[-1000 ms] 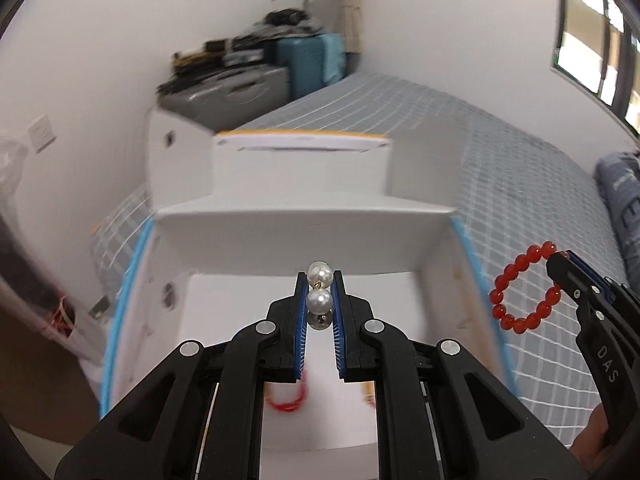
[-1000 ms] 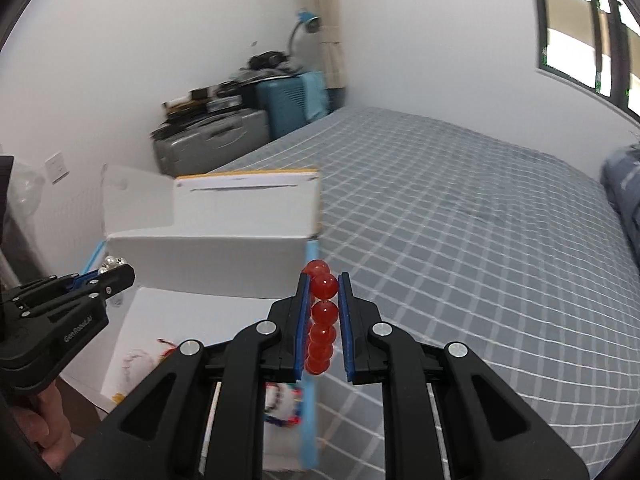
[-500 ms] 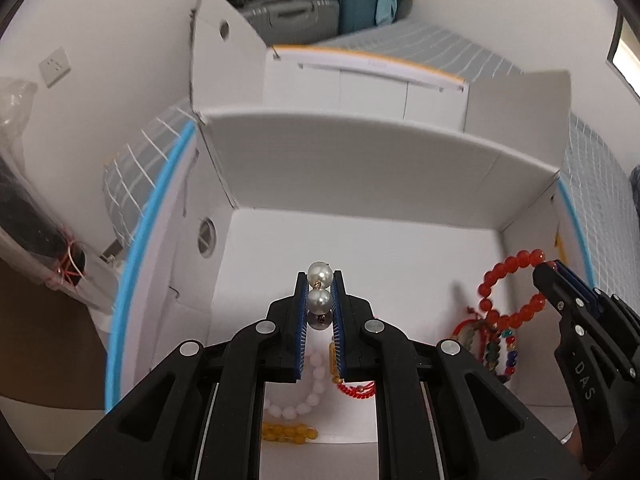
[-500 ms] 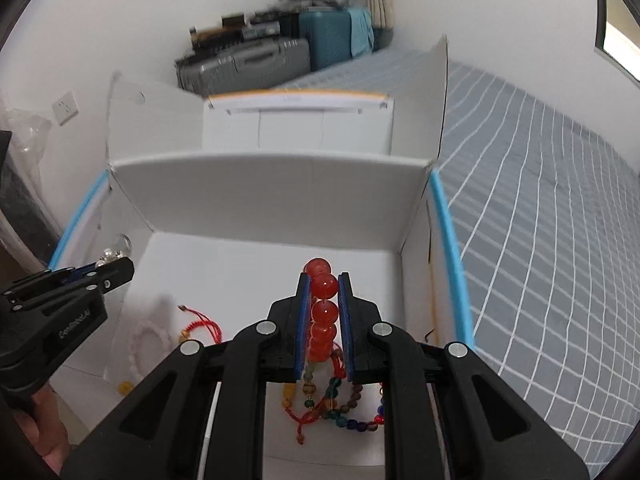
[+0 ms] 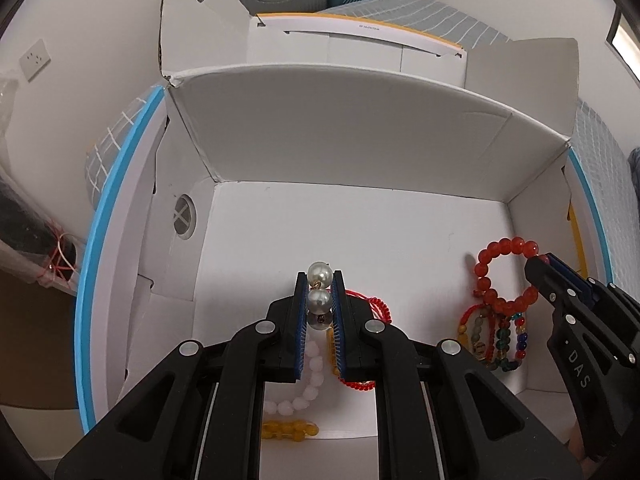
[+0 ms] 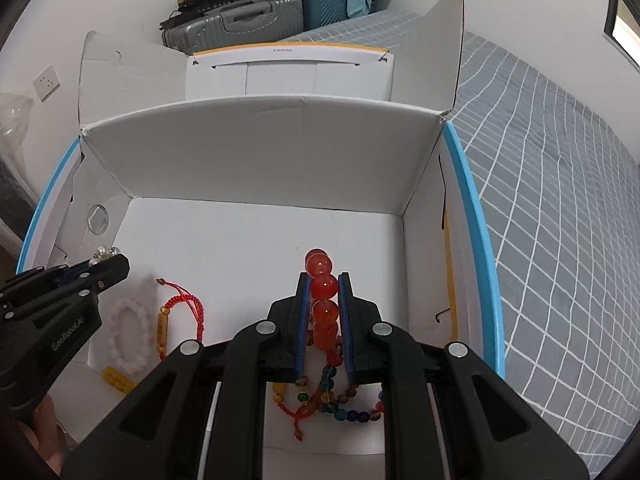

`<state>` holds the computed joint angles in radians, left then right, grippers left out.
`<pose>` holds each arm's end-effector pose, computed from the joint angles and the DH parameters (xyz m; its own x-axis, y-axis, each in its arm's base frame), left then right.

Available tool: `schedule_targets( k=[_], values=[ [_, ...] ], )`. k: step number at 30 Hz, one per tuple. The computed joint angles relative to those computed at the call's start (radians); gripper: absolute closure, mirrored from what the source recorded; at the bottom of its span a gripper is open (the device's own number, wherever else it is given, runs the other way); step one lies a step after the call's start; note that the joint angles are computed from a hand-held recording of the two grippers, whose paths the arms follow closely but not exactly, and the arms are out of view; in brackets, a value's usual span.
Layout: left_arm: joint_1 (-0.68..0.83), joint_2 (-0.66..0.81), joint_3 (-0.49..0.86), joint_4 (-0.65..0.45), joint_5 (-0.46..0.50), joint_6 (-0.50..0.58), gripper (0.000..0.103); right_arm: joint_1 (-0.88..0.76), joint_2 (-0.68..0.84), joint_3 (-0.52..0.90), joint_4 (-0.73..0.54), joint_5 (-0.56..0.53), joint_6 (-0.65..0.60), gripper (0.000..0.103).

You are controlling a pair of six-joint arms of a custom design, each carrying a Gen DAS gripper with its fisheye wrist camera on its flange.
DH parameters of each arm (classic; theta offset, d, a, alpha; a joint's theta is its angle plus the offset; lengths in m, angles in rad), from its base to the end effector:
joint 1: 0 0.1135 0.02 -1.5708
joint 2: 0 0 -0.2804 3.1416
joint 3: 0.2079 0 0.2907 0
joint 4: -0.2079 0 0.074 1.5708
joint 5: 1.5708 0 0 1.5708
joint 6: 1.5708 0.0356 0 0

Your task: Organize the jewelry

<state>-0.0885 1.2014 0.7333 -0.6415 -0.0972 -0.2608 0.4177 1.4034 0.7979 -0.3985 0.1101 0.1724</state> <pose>0.2477 -0.0185 0.2022 -0.8734 -0.1801 -0.4524 -0.1866 0.9820 -0.0308 0.2758 0.1181 0.1851 -0.8196 -0.1772 -0.5449 -0.2118 0.9773 0.0008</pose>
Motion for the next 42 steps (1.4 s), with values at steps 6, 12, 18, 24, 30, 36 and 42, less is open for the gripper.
schedule_targets(
  k=[6,12,18,24,30,36,42],
  values=[
    [-0.004,-0.050,-0.010,-0.007,-0.022,0.013,0.064,0.002,-0.011,-0.006,0.014,-0.009,-0.001,0.063],
    [0.000,-0.150,-0.024,-0.024,-0.043,0.002,0.034,0.001,-0.100,-0.043,0.028,-0.003,0.012,0.029],
    [-0.039,-0.330,-0.042,-0.062,-0.110,-0.009,0.013,-0.011,-0.270,-0.092,0.034,0.031,0.054,0.009],
    [-0.116,-0.468,-0.062,-0.105,-0.210,-0.021,0.006,-0.014,-0.459,-0.140,-0.020,0.058,0.031,0.009],
    [-0.152,-0.596,-0.085,-0.185,-0.203,-0.040,0.006,0.050,-0.615,-0.201,-0.090,0.132,0.041,0.009],
    [-0.234,-0.722,-0.104,-0.298,-0.251,-0.083,0.006,0.105,-0.743,-0.257,-0.171,0.172,0.092,0.009],
    [-0.344,-0.815,-0.132,-0.406,-0.311,-0.152,0.006,0.211,-0.868,-0.321,-0.266,0.261,0.166,0.009]
  ],
)
